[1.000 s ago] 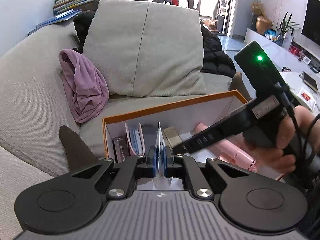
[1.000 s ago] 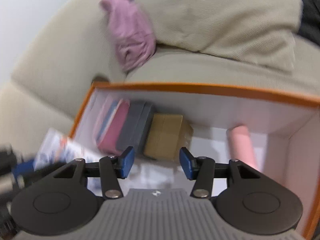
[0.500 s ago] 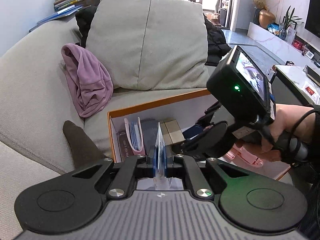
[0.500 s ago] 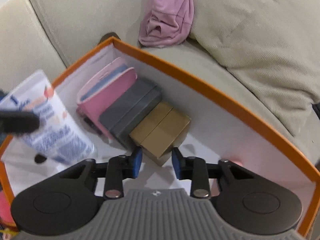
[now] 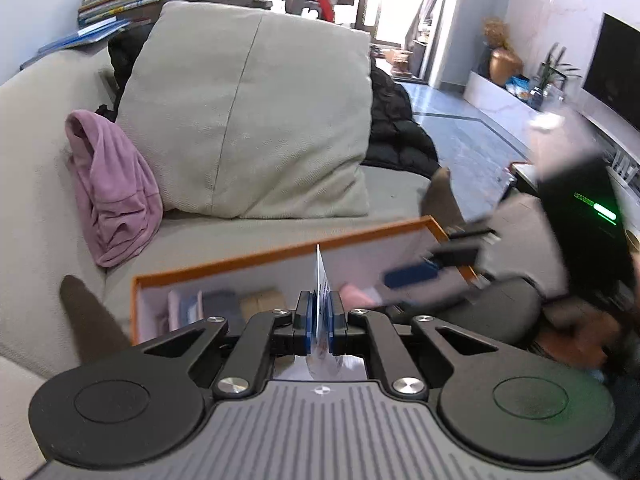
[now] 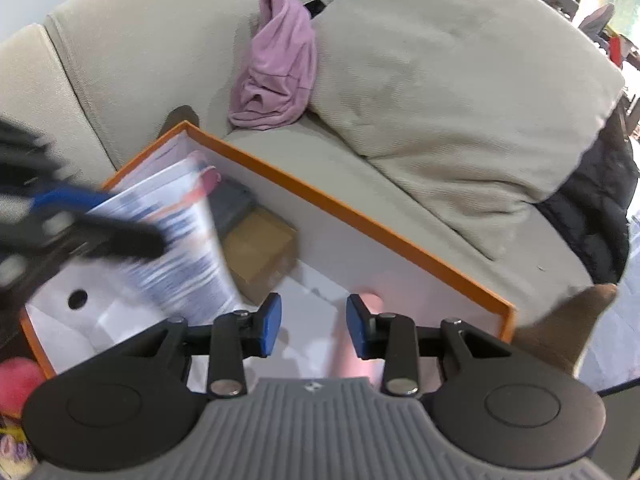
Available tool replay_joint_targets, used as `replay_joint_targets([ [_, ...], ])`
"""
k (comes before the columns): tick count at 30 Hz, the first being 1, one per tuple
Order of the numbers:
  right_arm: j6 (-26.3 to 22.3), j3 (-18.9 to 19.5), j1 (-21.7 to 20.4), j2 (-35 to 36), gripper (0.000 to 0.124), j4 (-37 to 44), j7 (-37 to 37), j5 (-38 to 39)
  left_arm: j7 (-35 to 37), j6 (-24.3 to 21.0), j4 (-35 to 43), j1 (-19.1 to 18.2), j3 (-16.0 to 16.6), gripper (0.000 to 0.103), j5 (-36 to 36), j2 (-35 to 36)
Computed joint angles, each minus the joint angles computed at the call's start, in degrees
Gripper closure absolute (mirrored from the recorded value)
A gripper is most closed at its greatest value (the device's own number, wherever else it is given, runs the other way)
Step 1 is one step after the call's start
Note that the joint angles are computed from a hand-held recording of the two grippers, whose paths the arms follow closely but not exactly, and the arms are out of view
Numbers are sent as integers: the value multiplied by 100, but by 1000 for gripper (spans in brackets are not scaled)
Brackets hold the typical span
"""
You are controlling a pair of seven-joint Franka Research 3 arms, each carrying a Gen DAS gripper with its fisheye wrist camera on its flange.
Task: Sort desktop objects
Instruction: 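Lower the Vaseline tube and card into the orange box and open the left tool, then withdraw both tools toward the plush toys on the sofa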
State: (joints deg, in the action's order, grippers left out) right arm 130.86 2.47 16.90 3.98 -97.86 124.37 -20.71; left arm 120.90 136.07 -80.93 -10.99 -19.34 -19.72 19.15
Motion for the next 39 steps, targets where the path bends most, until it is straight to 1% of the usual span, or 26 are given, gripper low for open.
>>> replay_joint_targets([
  [2,62,-11,-22,-164,86,-230,110,-7,-227,170,178,-199,71,96,338,222],
  [4,177,-10,-76,-216,86,-368,152,56,-523,184,448,-390,139,96,729,492],
  [6,294,-1,-117,-237,86,-480,169,113,-747,378,513,-533,209,96,1106,641],
  [9,496,6,-158,-217,86,-583,111,240,-1115,553,655,-685,290,96,1584,887],
  [12,633,9,-174,-207,86,-671,96,330,-1473,191,959,-787,338,96,1901,1117],
  [14,663,11,-181,-192,86,-690,53,388,-1544,412,800,-798,336,95,2076,1081],
  [17,673,15,-174,-199,86,-729,84,393,-1566,265,900,-709,208,95,2002,1126],
  [19,659,17,-166,-200,86,-720,149,361,-1537,348,855,-650,148,94,1923,1095],
  [20,660,23,-158,-236,86,-744,186,336,-1534,411,804,-627,139,90,1907,1047],
  [21,663,31,-152,-261,86,-757,225,307,-1522,476,730,-589,119,86,1867,973],
  [22,667,43,-145,-287,86,-773,275,266,-1496,501,687,-548,91,84,1812,912],
  [27,705,153,-90,-506,85,-924,673,-96,-1172,711,6,-202,-73,83,1276,160],
  [30,805,263,-72,-715,85,-1105,1000,-336,-936,794,-516,-39,-92,81,868,-409],
  [34,805,424,-77,-1033,85,-1358,1357,-443,-610,823,-1276,18,55,78,354,-1217],
  [37,861,599,-104,-1348,85,-1641,1697,-566,-304,817,-1945,-40,288,75,2,-1889],
  [39,994,774,-138,-1621,85,-1908,2029,-750,-92,754,-2412,-121,490,70,-167,-2359],
])
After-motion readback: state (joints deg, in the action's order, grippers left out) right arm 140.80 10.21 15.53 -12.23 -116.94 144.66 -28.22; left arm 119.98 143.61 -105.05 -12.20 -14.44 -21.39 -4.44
